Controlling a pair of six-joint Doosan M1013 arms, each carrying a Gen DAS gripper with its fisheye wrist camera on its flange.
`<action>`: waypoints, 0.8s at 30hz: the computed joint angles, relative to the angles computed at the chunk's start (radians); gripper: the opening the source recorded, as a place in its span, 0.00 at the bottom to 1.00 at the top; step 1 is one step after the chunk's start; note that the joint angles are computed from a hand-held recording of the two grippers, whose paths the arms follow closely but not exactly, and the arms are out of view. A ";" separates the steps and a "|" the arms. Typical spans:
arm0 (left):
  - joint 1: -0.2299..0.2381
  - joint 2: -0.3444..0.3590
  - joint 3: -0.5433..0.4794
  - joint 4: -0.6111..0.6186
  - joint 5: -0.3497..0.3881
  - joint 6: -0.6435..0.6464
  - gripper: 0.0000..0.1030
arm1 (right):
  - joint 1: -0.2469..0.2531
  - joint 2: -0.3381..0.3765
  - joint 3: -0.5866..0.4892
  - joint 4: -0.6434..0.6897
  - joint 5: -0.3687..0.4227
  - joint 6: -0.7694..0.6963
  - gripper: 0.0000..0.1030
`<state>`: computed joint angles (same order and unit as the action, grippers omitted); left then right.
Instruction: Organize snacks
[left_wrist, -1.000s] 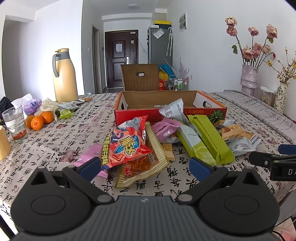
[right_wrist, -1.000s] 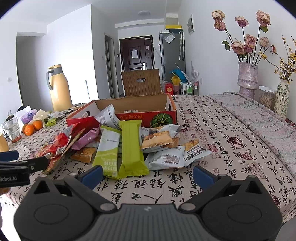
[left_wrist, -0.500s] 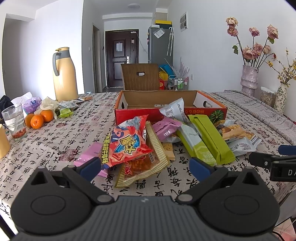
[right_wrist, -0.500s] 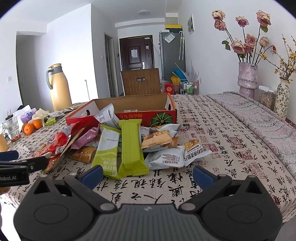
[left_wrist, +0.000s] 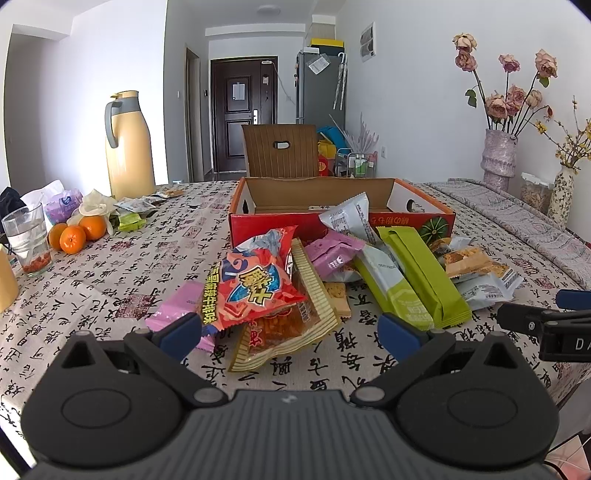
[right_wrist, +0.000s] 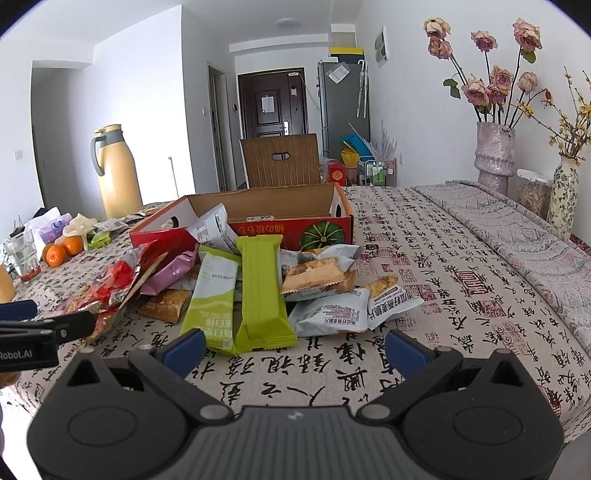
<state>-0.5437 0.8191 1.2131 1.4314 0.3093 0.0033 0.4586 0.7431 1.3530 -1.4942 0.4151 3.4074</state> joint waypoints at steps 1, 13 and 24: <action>0.000 0.000 0.000 -0.001 0.000 0.000 1.00 | 0.000 0.000 0.000 0.001 0.000 -0.001 1.00; 0.006 0.012 -0.025 -0.043 0.003 0.045 1.00 | -0.006 0.010 -0.020 0.055 -0.004 -0.060 1.00; 0.018 0.036 -0.077 -0.125 0.009 0.123 1.00 | -0.015 0.036 -0.066 0.105 -0.003 -0.134 0.99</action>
<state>-0.5259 0.8553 1.1360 1.3063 0.3188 0.1260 0.4433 0.7787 1.2867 -1.3894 0.4121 3.2729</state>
